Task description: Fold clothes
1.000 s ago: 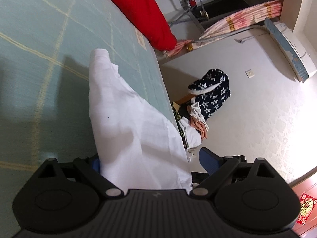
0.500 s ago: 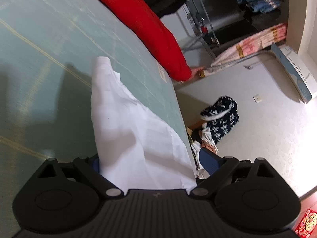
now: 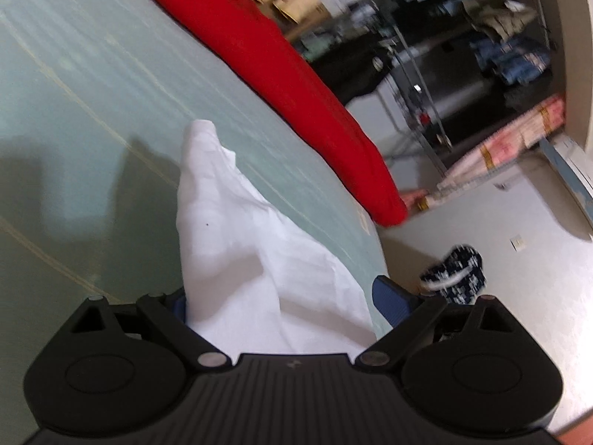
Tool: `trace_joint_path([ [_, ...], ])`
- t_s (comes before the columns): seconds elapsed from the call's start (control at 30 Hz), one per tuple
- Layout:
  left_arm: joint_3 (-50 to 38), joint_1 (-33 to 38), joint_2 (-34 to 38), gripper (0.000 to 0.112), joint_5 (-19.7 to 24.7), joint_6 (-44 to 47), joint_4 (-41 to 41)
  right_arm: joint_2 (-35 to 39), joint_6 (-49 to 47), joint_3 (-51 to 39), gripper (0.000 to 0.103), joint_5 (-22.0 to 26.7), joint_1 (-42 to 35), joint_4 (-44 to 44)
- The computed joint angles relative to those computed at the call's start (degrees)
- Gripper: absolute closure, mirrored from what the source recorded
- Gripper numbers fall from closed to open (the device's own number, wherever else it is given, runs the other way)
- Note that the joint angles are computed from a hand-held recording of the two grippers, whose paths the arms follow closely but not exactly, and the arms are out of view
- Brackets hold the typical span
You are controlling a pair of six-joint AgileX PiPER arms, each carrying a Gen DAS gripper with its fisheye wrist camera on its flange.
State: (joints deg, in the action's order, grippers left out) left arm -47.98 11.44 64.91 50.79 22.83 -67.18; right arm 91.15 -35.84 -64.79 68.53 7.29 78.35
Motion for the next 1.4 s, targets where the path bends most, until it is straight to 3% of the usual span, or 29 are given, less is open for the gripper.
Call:
trace_joint_path([
  [0.27, -5.09, 14.84, 4.62, 0.02, 7.64, 2.19, 2.96, 9.88, 4.86, -12.96, 0.0, -10.94, 15.89, 0.53],
  [0.43, -7.71, 21.57, 8.12, 0.02, 9.12, 2.92, 5.14, 14.52, 6.79, -18.25, 0.0, -16.12, 22.54, 1.33],
  [0.67, -8.94, 24.8, 12.34, 0.02, 6.49, 4.67, 6.34, 18.43, 7.04, -21.62, 0.0, -20.8, 29.56, 2.67],
  [0.8, -6.23, 25.95, 14.64, 0.02, 3.97, 7.03, 6.09, 20.61, 7.88, -22.64, 0.0, -21.24, 31.23, 1.77],
  [1.0, -2.99, 29.49, 13.82, 0.02, 2.24, 9.05, 7.62, 21.46, 3.22, -18.8, 0.0, -20.01, 28.95, 8.89],
  [1.07, -2.32, 31.48, 11.38, 0.02, 3.36, 10.02, 8.11, 20.29, -0.88, -15.44, 0.0, -21.32, 27.54, 12.0],
  [1.17, -1.38, 33.7, 7.36, 0.02, 6.08, 11.57, 9.11, 20.79, -5.47, -12.01, 0.0, -18.49, 24.27, 19.9],
  [1.3, -0.12, 32.64, 1.99, 0.019, 10.37, 12.41, 11.53, 22.41, -4.76, -17.08, 0.0, -16.64, 22.3, 19.46],
  [1.4, 0.71, 29.8, -1.71, 0.019, 11.02, 11.39, 14.99, 19.53, -2.74, -19.97, 0.0, -21.8, 21.77, 11.49],
])
